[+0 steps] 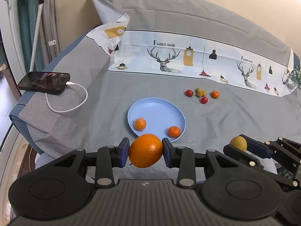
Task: Organize fruits
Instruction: 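Carry the orange and yellow fruit over the blue plate with both tools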
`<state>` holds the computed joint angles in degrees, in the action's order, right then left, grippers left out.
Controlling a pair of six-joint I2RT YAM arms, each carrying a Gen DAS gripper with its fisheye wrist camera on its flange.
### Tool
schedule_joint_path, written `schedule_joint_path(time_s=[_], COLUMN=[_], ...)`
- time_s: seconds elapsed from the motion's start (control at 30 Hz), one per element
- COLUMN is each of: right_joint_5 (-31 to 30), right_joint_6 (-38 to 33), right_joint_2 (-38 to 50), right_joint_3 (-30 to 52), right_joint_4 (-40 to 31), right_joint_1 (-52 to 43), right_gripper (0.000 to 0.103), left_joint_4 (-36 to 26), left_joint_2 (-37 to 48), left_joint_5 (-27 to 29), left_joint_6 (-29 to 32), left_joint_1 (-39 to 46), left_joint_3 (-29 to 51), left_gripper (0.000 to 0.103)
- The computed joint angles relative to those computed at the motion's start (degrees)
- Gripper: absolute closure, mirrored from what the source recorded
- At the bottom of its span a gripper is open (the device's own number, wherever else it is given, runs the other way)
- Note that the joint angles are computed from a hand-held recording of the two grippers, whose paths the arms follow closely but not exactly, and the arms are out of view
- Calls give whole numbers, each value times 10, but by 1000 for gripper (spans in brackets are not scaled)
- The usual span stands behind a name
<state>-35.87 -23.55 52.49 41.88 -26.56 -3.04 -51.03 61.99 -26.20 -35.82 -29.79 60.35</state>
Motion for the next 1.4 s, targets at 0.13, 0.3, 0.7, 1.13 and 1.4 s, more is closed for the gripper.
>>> schedule_joint_path(time_s=[0.13, 0.3, 0.7, 1.13, 1.4], right_joint_5=[2, 5, 14, 42, 68], right_joint_6=[-2, -3, 3, 18, 32], right_joint_2=[0, 5, 17, 39, 77], right_joint_3=[0, 1, 1, 4, 12], right_joint_4=[-2, -1, 3, 9, 34], right_joint_1=[3, 7, 17, 46, 71], right_gripper=[76, 76, 76, 76, 76], left_joint_4=[4, 5, 13, 33, 56], left_joint_2=[-2, -2, 7, 29, 59], left_joint_5=[4, 6, 19, 49, 82], left_joint_6=[3, 5, 15, 30, 53], left_joint_1=[6, 7, 20, 56, 95], left_joint_3=[-3, -4, -4, -8, -4], left_gripper=[61, 61, 61, 61, 61])
